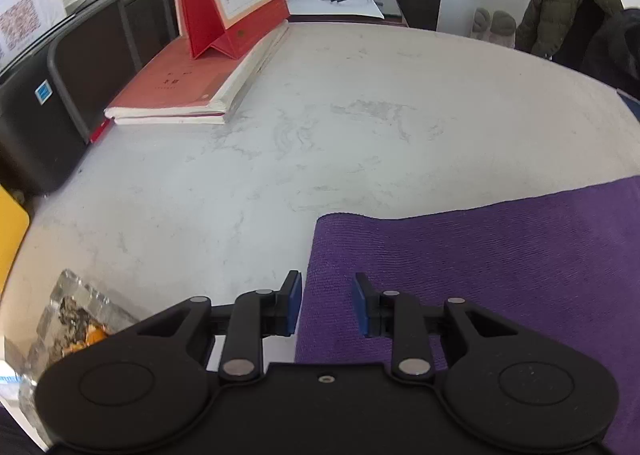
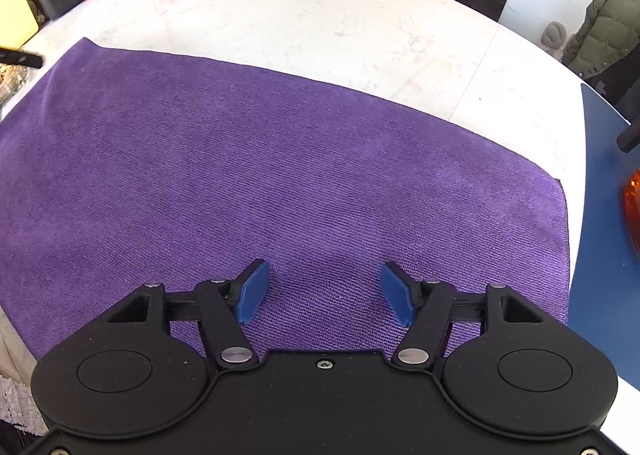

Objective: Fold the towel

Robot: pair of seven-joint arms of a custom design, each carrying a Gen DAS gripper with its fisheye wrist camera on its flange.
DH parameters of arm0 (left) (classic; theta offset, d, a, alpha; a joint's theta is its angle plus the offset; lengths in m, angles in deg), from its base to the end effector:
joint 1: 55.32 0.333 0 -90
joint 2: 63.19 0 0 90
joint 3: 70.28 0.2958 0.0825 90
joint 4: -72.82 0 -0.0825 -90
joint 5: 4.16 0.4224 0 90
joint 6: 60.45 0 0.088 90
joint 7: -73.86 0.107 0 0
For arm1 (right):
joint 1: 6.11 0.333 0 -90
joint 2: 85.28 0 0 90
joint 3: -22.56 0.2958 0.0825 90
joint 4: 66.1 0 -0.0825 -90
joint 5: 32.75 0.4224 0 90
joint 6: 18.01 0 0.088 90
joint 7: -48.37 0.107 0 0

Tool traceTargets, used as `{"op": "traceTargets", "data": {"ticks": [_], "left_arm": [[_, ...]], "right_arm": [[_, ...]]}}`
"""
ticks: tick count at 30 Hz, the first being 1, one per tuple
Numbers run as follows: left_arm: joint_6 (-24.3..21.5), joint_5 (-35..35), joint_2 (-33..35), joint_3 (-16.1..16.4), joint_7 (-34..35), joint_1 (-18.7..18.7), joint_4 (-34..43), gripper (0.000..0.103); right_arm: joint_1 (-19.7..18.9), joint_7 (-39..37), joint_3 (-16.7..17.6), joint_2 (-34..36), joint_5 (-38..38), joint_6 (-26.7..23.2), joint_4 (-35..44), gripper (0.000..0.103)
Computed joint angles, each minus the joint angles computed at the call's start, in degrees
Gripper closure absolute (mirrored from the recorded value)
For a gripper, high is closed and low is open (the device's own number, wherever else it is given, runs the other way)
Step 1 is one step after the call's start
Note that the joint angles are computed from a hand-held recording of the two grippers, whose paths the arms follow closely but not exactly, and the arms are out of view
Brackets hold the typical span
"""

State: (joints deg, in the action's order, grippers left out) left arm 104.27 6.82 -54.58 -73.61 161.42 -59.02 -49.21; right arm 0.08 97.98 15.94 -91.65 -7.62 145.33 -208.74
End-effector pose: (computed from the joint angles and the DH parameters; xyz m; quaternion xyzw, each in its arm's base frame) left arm 0.6263 -0.0875 0.3608 -0.5874 0.7533 -0.1925 0.2248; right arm 0.5240 -0.0263 0.3285 -0.7794 0.5725 -0.1582 0.1994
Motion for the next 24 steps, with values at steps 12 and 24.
{"op": "traceTargets", "data": {"ticks": [12, 24], "left_arm": [[4.8, -12.2, -0.5, -5.6, 17.7, 3.0, -2.2, 0.098], [-9.6, -48.6, -10.4, -7.8, 55.0, 1.5, -7.2, 0.091]], "right_arm": [[-1.3, 6.7, 0.9, 1.0, -4.4, -1.2, 1.2, 0.035], [-1.8, 8.6, 1.0, 1.6, -5.4, -1.9, 2.0, 0.035]]}}
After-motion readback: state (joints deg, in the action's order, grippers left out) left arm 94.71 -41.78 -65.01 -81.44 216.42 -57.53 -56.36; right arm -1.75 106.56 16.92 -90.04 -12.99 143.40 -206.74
